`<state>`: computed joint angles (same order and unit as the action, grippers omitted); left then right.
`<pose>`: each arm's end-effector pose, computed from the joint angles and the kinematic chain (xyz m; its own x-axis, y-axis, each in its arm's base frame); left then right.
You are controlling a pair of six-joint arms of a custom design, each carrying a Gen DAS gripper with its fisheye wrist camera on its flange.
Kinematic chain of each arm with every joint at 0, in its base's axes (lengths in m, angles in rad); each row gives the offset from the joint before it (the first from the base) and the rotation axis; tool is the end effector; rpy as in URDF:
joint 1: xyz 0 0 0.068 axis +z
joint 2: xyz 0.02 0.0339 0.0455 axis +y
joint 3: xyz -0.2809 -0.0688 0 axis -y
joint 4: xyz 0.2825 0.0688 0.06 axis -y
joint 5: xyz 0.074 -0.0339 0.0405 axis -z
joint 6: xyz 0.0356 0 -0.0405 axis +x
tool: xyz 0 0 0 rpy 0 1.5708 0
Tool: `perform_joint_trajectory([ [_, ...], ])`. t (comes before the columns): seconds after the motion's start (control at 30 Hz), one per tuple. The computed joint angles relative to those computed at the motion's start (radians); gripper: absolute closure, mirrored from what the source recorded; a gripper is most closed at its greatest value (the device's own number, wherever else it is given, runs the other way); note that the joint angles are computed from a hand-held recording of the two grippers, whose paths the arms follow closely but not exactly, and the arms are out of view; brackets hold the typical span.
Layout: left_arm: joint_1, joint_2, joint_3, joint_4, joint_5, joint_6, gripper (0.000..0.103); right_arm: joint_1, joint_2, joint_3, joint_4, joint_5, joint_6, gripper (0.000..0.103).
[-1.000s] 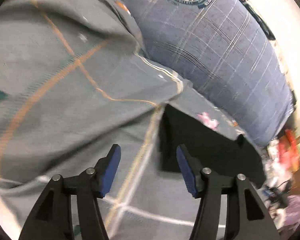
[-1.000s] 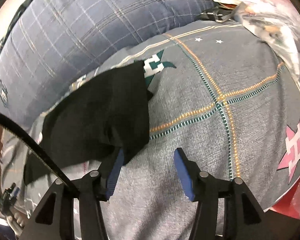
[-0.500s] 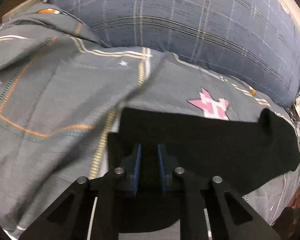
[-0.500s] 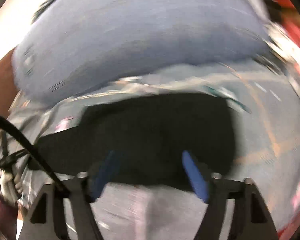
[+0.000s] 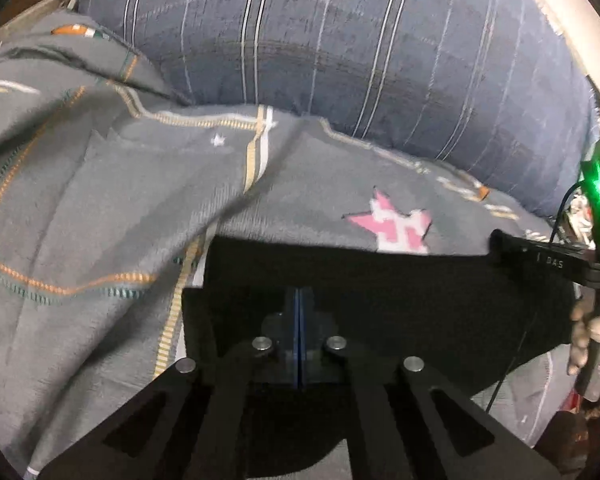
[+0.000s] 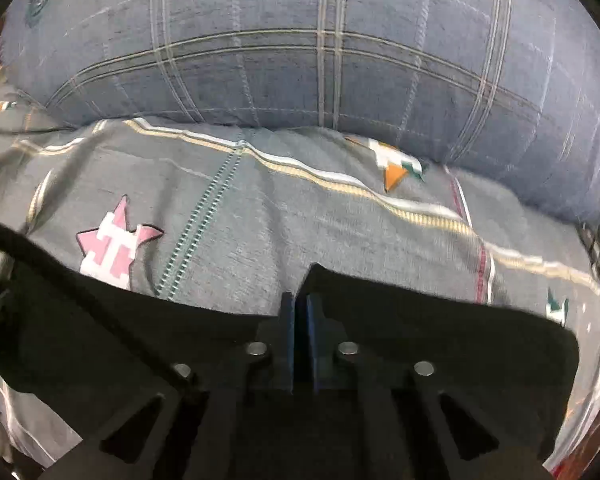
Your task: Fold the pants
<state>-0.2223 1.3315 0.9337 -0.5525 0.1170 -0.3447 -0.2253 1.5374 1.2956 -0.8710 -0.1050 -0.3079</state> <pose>0.2924 -0.0703 0.2433 -0.8433 -0.1535 -0.5151 0.0002 0.9583 -0.2859 0.3397 -0.0740 0.2867 -0.8868 -0.1060 -0.4498 -0.0963 0.9944 -0.0444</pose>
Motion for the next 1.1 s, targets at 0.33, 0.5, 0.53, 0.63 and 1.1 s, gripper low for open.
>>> perform_joint_trajectory([
  [0.33,0.073,0.116,0.186,-0.018,-0.020,-0.004,0.103,-0.022,0.034,0.107,0.009,-0.067,0.061,0.102],
  [0.5,0.143,0.081,0.107,-0.037,0.047,-0.034,0.079,-0.029,0.114,0.160,0.010,-0.079,0.108,0.101],
  [0.53,0.148,0.054,0.075,-0.040,0.050,-0.025,0.060,-0.048,0.119,0.160,0.001,-0.131,0.114,0.101],
  [0.63,0.146,0.014,0.015,-0.049,0.005,-0.007,0.043,-0.086,0.088,0.122,-0.004,-0.241,0.076,0.087],
  [1.1,0.007,-0.052,0.083,-0.104,-0.106,0.028,0.095,-0.374,-0.076,0.006,-0.066,-0.423,-0.095,0.055],
])
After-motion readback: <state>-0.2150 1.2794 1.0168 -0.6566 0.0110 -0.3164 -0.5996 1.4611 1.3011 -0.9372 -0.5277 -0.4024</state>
